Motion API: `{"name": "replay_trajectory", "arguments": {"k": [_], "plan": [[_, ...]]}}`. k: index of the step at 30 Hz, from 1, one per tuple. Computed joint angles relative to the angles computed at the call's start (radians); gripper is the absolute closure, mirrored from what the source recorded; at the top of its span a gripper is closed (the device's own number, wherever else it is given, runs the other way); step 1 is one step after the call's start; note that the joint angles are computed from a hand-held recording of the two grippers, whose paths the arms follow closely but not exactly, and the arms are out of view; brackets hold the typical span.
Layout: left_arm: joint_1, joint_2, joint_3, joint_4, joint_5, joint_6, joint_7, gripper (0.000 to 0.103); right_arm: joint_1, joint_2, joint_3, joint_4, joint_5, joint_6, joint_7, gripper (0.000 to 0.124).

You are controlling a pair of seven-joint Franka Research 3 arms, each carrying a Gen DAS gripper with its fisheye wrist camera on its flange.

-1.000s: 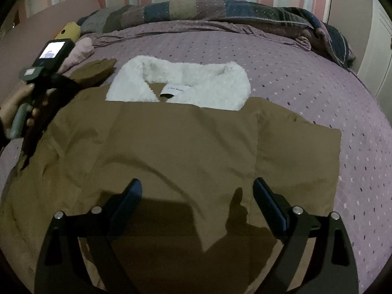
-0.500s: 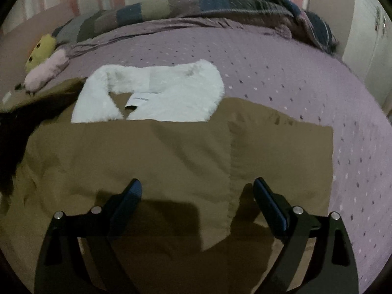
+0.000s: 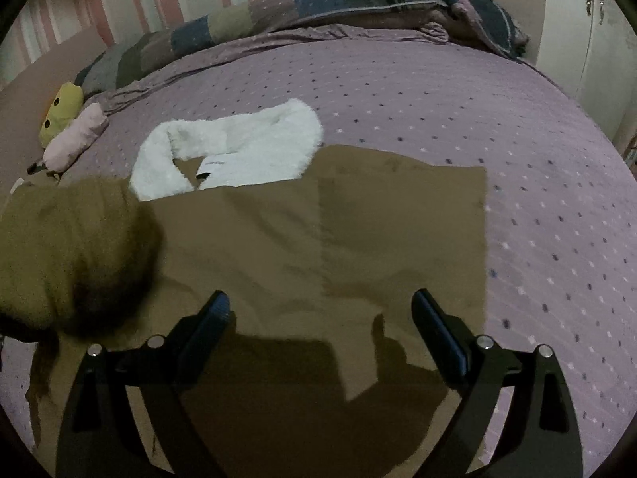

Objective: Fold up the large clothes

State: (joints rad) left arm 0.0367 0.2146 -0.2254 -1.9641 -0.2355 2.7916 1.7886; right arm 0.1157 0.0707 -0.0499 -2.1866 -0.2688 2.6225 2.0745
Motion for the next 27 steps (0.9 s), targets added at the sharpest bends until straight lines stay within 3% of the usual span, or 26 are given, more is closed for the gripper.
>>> {"name": "replay_trajectory", "arguments": {"k": [4,7,9,10,11,12,13,14,15,17,21,24,27], "plan": [[-0.086,0.005,0.061,-0.06,0.216,0.022,-0.158,0.086,-0.015,-0.074,-0.001,-0.051,-0.029,-0.018,0.017,0.03],[-0.095,0.008,0.081,-0.076,0.317,0.024,-0.229,0.078,-0.032,-0.101,0.009,-0.076,0.071,-0.02,-0.055,0.03],[-0.076,-0.001,0.066,-0.091,0.318,0.034,-0.224,0.072,-0.036,-0.111,0.022,-0.084,0.058,-0.039,-0.055,0.03],[-0.065,-0.007,0.056,-0.095,0.305,0.033,-0.214,0.062,-0.037,-0.115,0.027,-0.086,0.048,-0.047,-0.055,0.03],[-0.053,-0.012,0.04,-0.099,0.28,0.033,-0.195,0.039,-0.036,-0.122,0.033,-0.094,0.041,-0.046,-0.055,0.03],[-0.062,-0.016,0.043,-0.106,0.292,0.053,-0.212,0.027,-0.035,-0.13,0.037,-0.104,0.043,-0.038,-0.057,0.03],[-0.084,-0.027,0.067,-0.123,0.349,0.086,-0.265,0.009,-0.032,-0.138,0.042,-0.115,0.057,-0.026,-0.069,0.03],[-0.114,-0.054,0.102,-0.159,0.438,0.126,-0.345,0.003,-0.032,-0.143,0.045,-0.121,0.061,-0.021,-0.072,0.03],[-0.134,-0.07,0.127,-0.182,0.514,0.152,-0.409,0.003,-0.031,-0.146,0.052,-0.123,0.05,-0.022,-0.063,0.03],[-0.111,-0.112,0.107,-0.231,0.51,0.165,-0.402,0.003,-0.03,-0.147,0.059,-0.121,0.045,-0.027,-0.056,0.03],[-0.092,-0.184,0.142,-0.287,0.671,0.189,-0.544,0.003,-0.007,-0.135,0.048,-0.104,0.271,0.0,-0.167,0.03],[-0.041,-0.223,0.146,-0.314,0.526,0.184,-0.415,0.003,0.012,-0.096,0.052,-0.063,0.421,-0.004,-0.234,0.027],[0.002,-0.172,0.164,-0.233,0.573,0.108,-0.44,0.003,0.03,-0.043,0.062,-0.014,0.387,-0.038,-0.168,0.027]]}}
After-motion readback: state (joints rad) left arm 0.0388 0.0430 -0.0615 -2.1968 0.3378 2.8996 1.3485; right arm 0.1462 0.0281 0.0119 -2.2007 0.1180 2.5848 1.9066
